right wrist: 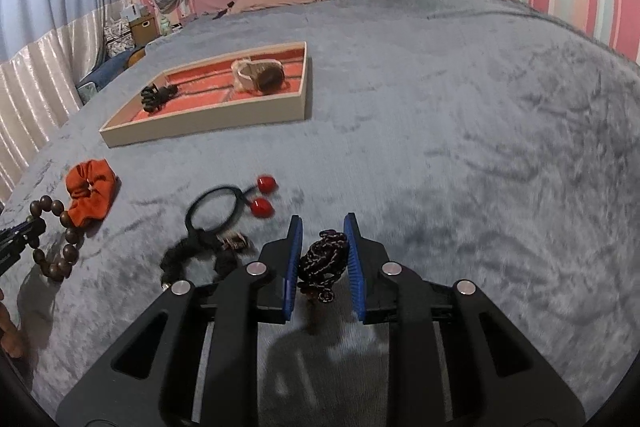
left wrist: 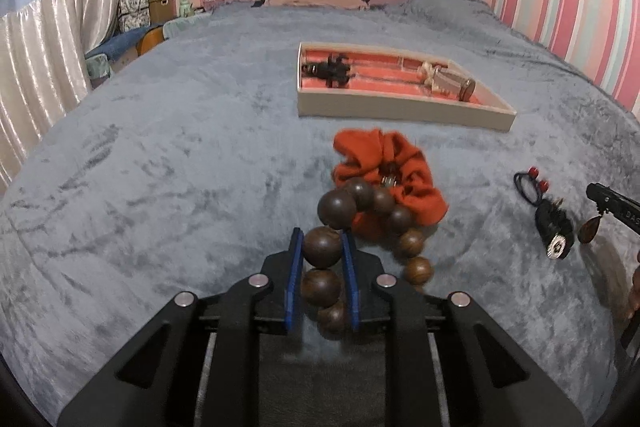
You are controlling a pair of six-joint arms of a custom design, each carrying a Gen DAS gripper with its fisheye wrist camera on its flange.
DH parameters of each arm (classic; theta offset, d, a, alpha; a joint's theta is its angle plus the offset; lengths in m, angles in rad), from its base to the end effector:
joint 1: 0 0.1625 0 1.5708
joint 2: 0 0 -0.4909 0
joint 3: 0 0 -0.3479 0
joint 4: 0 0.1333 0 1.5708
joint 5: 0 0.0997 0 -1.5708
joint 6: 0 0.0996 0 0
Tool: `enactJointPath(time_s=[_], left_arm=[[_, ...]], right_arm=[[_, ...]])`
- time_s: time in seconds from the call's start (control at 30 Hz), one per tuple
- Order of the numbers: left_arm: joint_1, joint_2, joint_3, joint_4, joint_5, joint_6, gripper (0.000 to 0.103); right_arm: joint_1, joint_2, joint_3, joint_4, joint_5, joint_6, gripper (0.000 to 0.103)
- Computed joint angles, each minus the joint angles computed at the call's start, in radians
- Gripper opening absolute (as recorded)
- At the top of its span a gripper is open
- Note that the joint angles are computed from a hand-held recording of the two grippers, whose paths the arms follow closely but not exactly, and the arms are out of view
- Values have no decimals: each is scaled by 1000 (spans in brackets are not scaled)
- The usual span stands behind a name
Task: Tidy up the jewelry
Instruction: 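Grasp the wooden bead bracelet with left tool while right tool lifts pendant, then carry bead bracelet and pendant into the brick-lined tray and open both tools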
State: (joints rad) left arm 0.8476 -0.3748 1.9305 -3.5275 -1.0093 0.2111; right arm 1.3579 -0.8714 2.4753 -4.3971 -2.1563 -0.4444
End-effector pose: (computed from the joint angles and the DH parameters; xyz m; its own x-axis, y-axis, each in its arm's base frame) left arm -0.2486 -0.5632 -0.0444 -0.6273 0.5400 -0.5611 0.7575 0.5902 -0.2790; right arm -0.0115 -0.4237 0.2558 -0.6674 0.4739 0.5744 -0.2379 0.5952 -0.7675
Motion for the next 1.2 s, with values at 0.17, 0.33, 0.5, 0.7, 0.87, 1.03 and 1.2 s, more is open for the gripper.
enactJointPath(time_s=[0.17, 0.33, 0.5, 0.7, 0.87, 1.03, 1.2], left_arm=[[-14, -10, -18, -14, -10, 35, 19], [-12, -15, -77, 27, -25, 45, 19], [-11, -20, -137, 52, -36, 57, 19], [-5, -3, -246, 113, -38, 87, 19], [-1, 30, -368, 201, -57, 119, 19], [2, 97, -534, 312, -67, 157, 19], [17, 168, -699, 448, -82, 160, 19]], right_arm=[[26, -35, -51, 60, -10, -24, 22], [54, -57, -124, 136, -22, -53, 22], [73, -67, -206, 217, -22, -76, 22], [87, -65, -315, 329, -14, -87, 22], [105, -45, -430, 424, -19, -121, 22], [106, -15, -542, 511, -30, -146, 22], [88, 14, -639, 604, -30, -141, 22]])
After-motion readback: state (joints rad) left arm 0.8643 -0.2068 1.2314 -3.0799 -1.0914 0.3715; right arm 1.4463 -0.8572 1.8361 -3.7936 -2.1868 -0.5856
